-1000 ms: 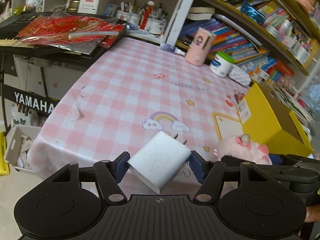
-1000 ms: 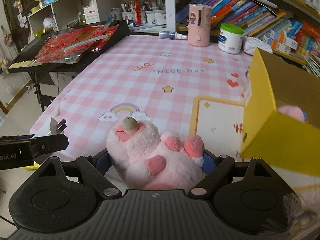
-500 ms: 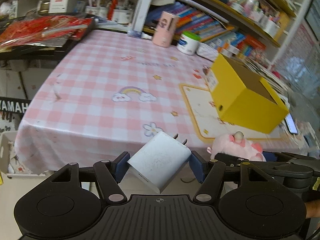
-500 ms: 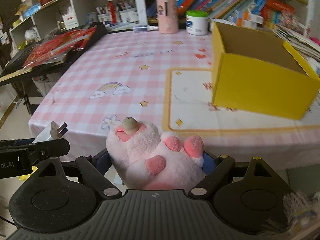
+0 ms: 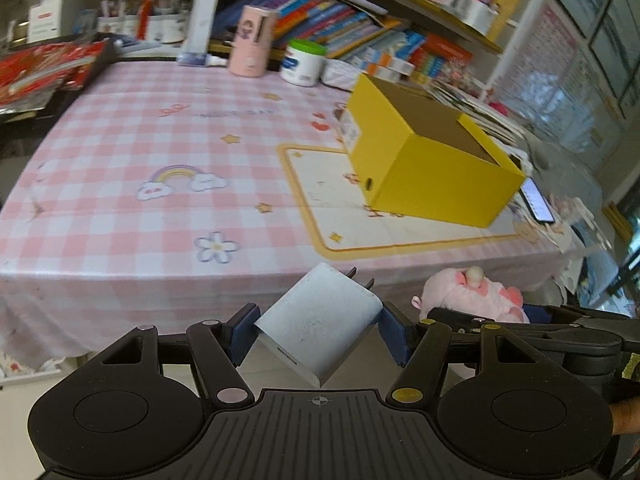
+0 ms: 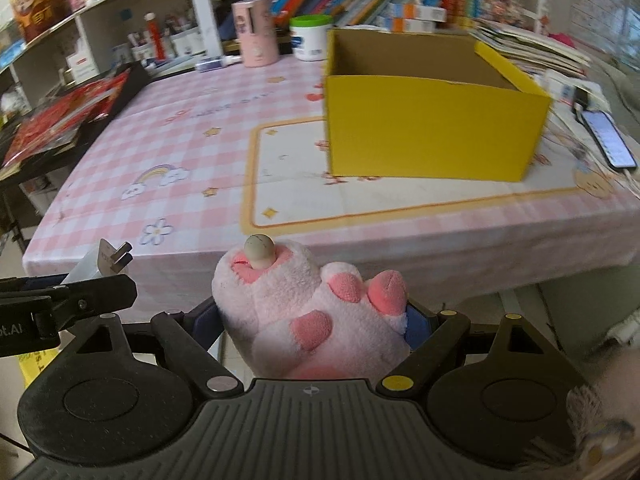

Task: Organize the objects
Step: 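Carry the pig in the right gripper and charger in the left toward the yellow box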

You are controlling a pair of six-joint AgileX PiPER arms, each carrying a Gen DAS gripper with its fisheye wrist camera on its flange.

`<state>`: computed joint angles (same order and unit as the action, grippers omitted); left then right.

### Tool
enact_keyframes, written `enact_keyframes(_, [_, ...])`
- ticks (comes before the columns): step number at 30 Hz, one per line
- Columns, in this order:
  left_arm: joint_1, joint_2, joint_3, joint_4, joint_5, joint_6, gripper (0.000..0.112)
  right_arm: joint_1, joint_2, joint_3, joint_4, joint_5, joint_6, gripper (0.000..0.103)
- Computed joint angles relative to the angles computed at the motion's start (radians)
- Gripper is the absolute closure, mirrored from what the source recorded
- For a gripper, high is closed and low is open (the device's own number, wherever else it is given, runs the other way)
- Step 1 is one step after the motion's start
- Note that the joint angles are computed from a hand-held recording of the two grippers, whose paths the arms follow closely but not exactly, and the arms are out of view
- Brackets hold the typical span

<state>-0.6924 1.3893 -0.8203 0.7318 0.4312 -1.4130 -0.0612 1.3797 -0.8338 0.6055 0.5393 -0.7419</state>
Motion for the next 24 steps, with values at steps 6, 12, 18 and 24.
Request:
enact_keyframes(6, [-0.002,0.09,-0.091,-0.065,-0.033,0.104,0.048,-0.086,0.016,-0.012,0.009,0.013,-0.021,0.017])
enact_keyframes(12, [-0.008,0.201,-0.223,-0.157,-0.042,0.238,0.048,-0.186,0.067,-0.068,0.033,0.038,-0.065,0.017])
enact_keyframes(18, [-0.008,0.291,-0.344,-0.203,-0.019,0.293,0.048,-0.243,0.149,-0.161,0.041,0.068,-0.093,0.017])
enact_keyframes(24, [-0.002,0.377,-0.47,-0.235,0.004,0.352,0.048,-0.274,0.239,-0.272,0.038,0.099,-0.102,0.017])
